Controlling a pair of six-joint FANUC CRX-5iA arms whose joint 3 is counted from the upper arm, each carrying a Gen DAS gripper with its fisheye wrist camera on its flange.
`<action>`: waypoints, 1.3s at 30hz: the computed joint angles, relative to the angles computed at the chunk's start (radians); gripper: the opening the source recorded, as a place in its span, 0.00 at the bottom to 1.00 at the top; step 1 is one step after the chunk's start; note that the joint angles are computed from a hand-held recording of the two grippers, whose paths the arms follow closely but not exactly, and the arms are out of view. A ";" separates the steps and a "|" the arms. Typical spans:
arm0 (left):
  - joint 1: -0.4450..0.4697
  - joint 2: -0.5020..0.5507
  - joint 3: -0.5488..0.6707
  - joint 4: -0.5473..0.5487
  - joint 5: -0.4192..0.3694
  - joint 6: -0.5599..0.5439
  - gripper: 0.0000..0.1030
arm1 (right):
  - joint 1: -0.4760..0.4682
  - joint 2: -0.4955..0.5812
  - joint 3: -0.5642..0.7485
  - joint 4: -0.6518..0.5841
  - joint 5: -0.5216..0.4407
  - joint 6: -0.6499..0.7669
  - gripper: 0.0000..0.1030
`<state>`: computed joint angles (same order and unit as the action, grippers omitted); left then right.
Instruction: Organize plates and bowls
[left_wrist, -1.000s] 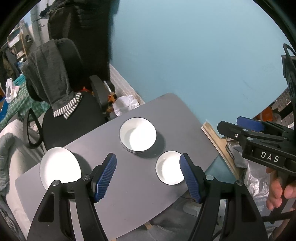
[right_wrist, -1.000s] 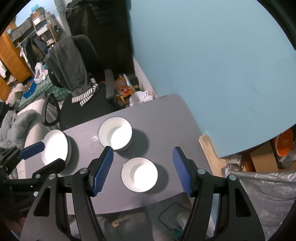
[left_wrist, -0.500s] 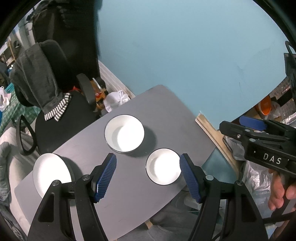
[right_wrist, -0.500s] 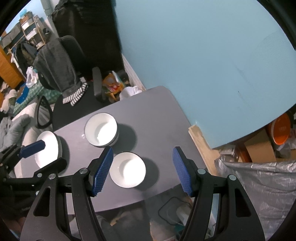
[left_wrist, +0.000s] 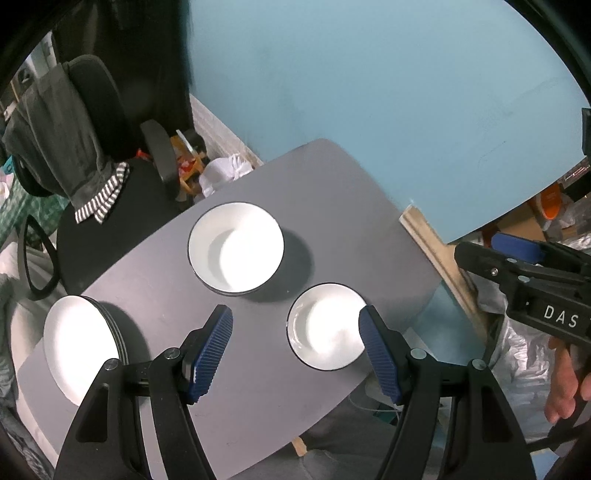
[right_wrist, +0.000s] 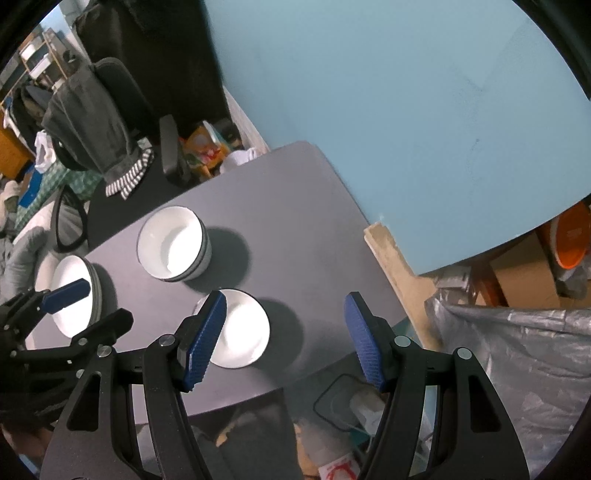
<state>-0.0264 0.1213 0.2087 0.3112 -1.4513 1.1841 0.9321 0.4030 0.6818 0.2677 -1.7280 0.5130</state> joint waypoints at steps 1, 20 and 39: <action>-0.004 0.003 -0.004 -0.012 0.004 0.004 0.70 | -0.003 -0.006 -0.014 -0.005 0.009 -0.001 0.63; -0.013 0.060 -0.143 -0.019 0.076 0.033 0.70 | -0.073 -0.033 -0.285 -0.196 0.229 0.050 0.63; -0.040 0.102 -0.208 -0.071 0.099 0.074 0.70 | -0.073 -0.063 -0.408 -0.243 0.331 0.082 0.63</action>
<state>-0.0660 0.2236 0.0011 0.2406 -1.3522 1.2578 0.8595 0.3399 0.2736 0.0250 -1.3971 0.5949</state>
